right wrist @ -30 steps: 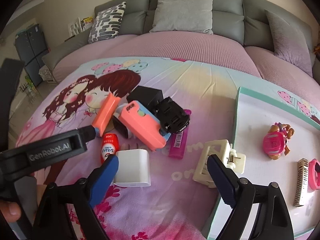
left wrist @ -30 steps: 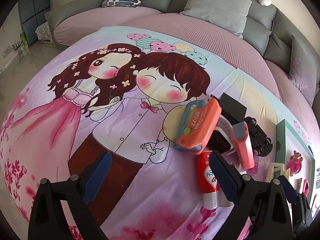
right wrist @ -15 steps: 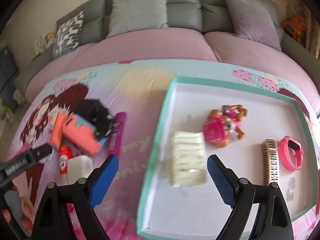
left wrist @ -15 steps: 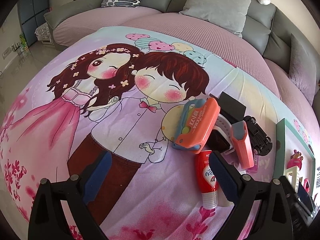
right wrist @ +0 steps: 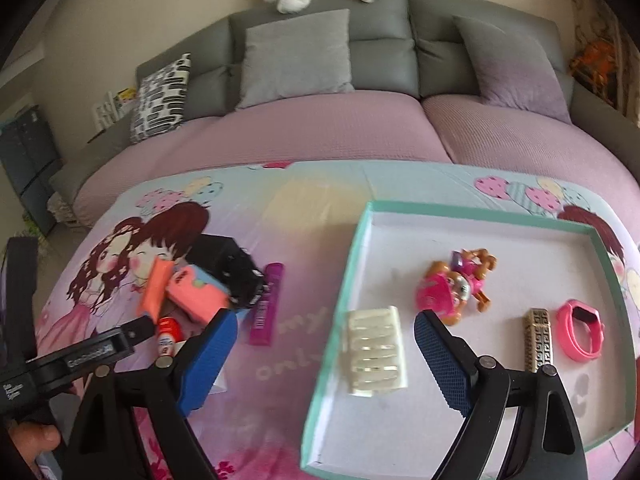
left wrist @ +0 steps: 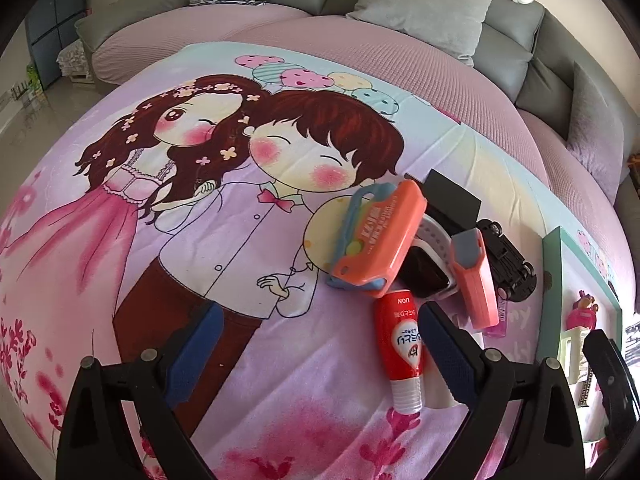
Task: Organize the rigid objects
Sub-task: 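Grasp the red-and-white tube with left tool while right tool grasps the white charger cube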
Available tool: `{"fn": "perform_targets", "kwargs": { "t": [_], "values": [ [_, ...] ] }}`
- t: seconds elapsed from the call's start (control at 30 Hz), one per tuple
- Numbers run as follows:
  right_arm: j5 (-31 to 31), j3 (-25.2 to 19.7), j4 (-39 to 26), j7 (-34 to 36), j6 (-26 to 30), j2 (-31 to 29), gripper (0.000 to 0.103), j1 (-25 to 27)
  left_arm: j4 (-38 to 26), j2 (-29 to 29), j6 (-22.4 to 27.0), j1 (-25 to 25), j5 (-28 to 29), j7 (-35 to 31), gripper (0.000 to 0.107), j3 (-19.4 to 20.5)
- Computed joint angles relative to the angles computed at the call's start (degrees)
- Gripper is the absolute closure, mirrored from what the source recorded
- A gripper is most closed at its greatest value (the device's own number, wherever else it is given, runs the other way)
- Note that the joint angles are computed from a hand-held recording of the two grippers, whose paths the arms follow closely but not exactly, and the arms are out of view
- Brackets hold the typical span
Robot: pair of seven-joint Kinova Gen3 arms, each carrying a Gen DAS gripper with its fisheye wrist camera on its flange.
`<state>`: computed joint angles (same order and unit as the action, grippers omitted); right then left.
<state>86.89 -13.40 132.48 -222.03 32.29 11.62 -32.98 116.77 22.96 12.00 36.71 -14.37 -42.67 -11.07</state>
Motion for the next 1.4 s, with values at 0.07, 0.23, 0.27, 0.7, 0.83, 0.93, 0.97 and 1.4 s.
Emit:
{"fn": "perform_targets", "kwargs": {
  "t": [0.07, 0.23, 0.27, 0.7, 0.83, 0.93, 0.97, 1.4],
  "values": [
    [0.38, -0.48, -1.19, 2.53, -1.1, 1.01, 0.016, -0.4, 0.52, -0.41, -0.47, 0.21, -0.04, 0.43, 0.01, -0.64],
    [5.02, -1.17, -2.83, 2.22, -5.48, 3.56, 0.02, -0.24, 2.03, -1.3, -1.17, -0.7, 0.69, 1.66, 0.01, -1.61],
    [5.98, -1.61, -3.06, 1.71, -6.07, 4.12, 0.02, -0.05, 2.17, -1.35, -1.22, -1.74, 1.13, 1.36, 0.01, -0.79],
    [-0.01, 0.55, -7.49, 9.14, -11.36, 10.32, 0.032, -1.22, 0.96, -0.12, -0.85, -7.99, 5.69, -7.29, 0.01, 7.05],
    [0.11, 1.61, -7.39, 9.68, -12.35, 10.38, 0.047, -1.81, -0.69, 1.3, 0.59, -7.93, 6.56, -9.06, 0.01, 7.96],
    [-0.24, 1.52, -6.66, 8.82, -11.94, 9.61, 0.056, -1.18, -2.02, 2.29, 1.78, -5.26, 5.71, -8.65, 0.01, 6.13],
    [-0.63, 1.69, -6.41, 8.87, -12.42, 9.39, 0.056, -0.74, -2.44, 2.6, 2.2, -4.46, 5.35, -8.34, 0.01, 5.62],
    [-4.86, 5.36, -5.38, 11.03, -14.74, 8.15, 0.056, -1.24, -4.12, 3.46, 3.13, -0.44, -1.68, -5.31, 0.06, 4.02]
  ]
}}
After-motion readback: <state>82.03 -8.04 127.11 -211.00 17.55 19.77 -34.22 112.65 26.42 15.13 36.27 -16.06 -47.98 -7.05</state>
